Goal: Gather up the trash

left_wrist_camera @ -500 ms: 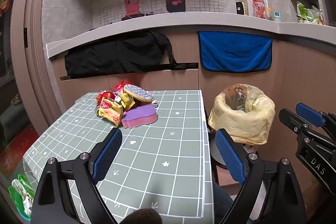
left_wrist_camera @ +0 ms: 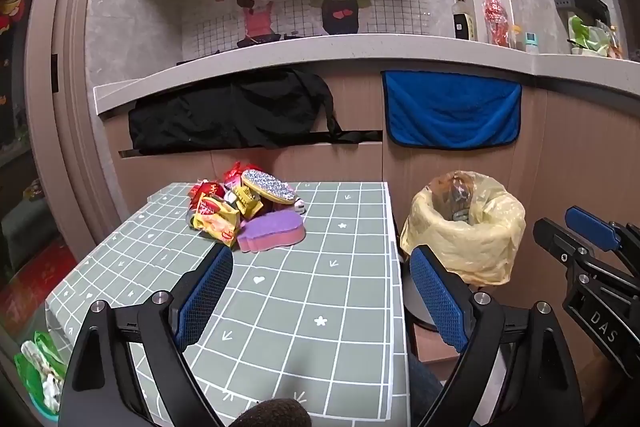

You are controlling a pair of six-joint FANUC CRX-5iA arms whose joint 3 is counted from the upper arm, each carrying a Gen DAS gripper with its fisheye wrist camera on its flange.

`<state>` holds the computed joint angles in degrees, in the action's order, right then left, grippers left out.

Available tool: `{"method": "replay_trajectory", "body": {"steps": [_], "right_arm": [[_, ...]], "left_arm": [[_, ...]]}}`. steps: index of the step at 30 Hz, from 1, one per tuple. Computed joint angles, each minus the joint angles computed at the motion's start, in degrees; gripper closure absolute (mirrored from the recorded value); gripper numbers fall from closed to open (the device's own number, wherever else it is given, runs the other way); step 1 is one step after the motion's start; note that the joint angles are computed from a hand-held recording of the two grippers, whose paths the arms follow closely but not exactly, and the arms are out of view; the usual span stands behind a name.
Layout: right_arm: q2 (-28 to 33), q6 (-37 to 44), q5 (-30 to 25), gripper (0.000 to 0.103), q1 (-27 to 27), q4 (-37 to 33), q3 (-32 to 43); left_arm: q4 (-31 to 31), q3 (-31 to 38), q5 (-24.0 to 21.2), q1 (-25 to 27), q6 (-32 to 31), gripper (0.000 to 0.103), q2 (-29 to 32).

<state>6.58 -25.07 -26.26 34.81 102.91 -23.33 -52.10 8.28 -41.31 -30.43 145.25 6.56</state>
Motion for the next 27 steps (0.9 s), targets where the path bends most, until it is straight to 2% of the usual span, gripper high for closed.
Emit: {"method": "replay_trajectory", "body": {"steps": [27], "right_arm": [[-0.68,1.03,-1.24,0.06,0.76,-0.14,0.09]], "left_arm": [[-2.45,-0.28,0.23,-0.85,2.45,0.013,-0.8]]}}
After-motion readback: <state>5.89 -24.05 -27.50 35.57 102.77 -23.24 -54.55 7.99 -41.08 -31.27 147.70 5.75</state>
